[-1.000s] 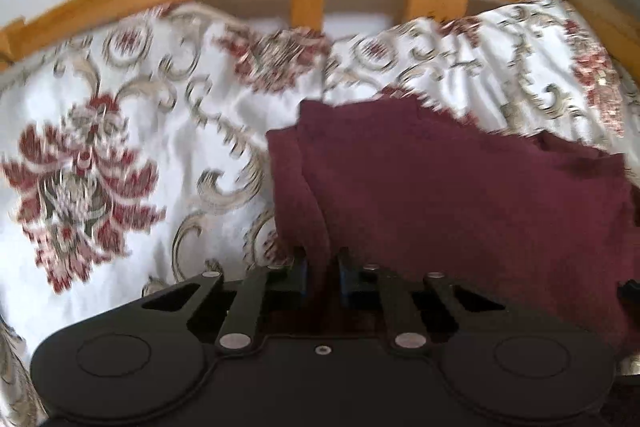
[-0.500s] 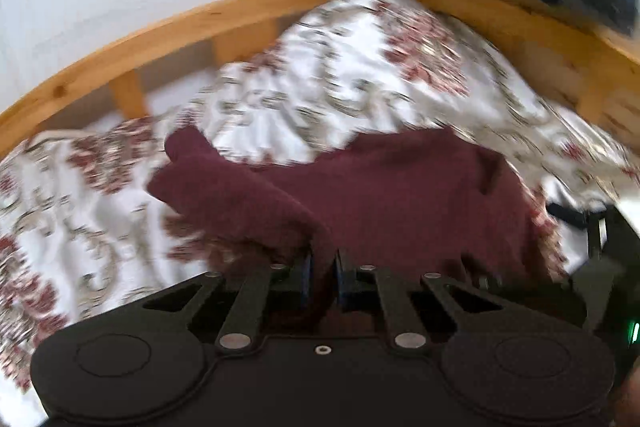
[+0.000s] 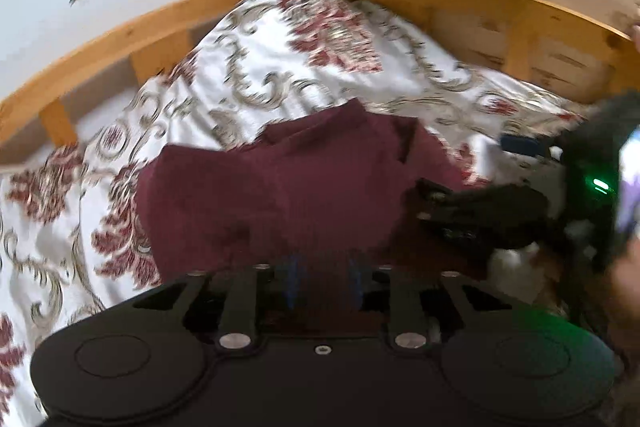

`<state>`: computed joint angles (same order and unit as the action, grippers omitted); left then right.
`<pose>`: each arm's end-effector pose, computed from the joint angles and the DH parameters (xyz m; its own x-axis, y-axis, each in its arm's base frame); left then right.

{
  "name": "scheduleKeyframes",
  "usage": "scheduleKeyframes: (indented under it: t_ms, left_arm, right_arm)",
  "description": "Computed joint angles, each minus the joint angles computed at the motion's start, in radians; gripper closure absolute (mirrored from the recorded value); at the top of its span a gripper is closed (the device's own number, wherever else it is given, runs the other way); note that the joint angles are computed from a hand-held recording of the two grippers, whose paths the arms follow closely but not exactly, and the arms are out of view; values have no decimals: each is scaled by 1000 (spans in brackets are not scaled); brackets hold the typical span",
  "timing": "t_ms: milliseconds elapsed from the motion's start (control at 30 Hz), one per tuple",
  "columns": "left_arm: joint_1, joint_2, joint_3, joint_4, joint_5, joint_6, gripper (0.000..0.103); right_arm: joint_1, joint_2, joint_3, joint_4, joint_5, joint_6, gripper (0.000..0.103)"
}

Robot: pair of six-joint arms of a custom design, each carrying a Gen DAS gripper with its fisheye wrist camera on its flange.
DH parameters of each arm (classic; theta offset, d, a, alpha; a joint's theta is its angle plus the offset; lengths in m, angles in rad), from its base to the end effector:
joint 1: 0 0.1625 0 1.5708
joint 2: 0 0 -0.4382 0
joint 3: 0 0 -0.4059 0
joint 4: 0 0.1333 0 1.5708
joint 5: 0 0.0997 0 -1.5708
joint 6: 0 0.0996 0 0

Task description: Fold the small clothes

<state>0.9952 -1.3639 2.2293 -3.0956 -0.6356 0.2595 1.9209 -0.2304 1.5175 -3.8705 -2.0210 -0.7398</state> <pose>-0.0758 -0.5089 0.2967 -0.6303 0.0827 -0.7719 0.6125 0.6640 -0.4289 0.3140 -0.5977 -0.0900 -0.5957 -0.3074 0.7420 -0.7897 0.3930 -0.4711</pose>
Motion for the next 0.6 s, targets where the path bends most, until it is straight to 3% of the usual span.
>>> scheduleKeyframes:
  t_ms: [67, 133, 233, 333, 433, 533, 600]
  left_arm:
    - [-18, -11, 21, -39, 5, 13, 52]
    - [-34, -19, 42, -100, 21, 14, 33]
    - [-61, 7, 79, -325, 94, 92, 10]
    - [-69, 29, 100, -454, 178, 144, 7]
    - [-39, -19, 120, -298, 197, 13, 8]
    - [-2, -25, 130, -268, 185, -9, 8]
    - [20, -14, 134, -286, 181, 16, 8]
  right_arm:
    - [-8, -2, 3, -15, 44, 3, 0]
    - [-20, -8, 9, -19, 105, 8, 0]
    - [-42, -16, 24, -41, 235, 12, 0]
    - [-66, -56, 47, 70, 397, 38, 0]
    - [-89, -87, 65, 199, 545, 76, 0]
    - [-87, -109, 51, 374, 606, 63, 0]
    - [-88, -110, 17, 496, 649, 108, 0]
